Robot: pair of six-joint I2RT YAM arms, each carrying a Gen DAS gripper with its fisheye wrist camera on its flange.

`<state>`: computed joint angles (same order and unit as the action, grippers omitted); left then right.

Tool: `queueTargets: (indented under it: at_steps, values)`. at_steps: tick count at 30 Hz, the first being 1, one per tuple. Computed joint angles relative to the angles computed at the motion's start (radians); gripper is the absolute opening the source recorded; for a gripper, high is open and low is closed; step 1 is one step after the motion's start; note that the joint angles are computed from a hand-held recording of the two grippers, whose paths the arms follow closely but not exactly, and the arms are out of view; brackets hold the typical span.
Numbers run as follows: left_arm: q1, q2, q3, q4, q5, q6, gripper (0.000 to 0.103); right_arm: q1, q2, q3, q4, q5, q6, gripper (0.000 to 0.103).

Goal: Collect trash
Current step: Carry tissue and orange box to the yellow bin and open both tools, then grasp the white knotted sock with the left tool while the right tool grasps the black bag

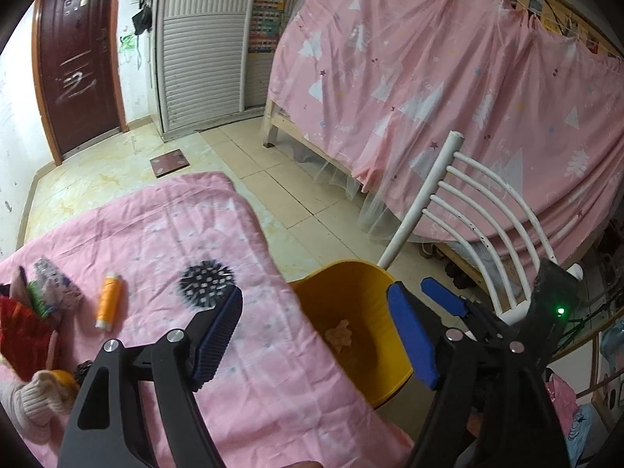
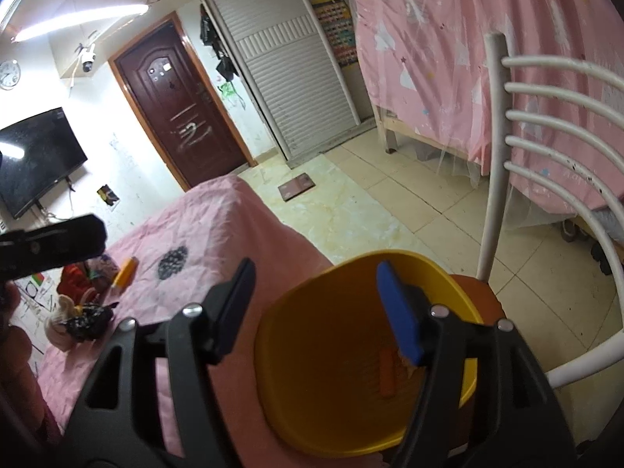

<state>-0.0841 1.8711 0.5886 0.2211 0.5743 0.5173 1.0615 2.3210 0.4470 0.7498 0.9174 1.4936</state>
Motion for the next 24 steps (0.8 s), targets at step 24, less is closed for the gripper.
queueTargets:
  at_steps: [24]
  values:
    - [0.56, 0.04, 0.319, -0.408, 0.237, 0.365, 0.077, 0.048, -0.057, 0.464, -0.329, -0.059, -0.356, 0.068]
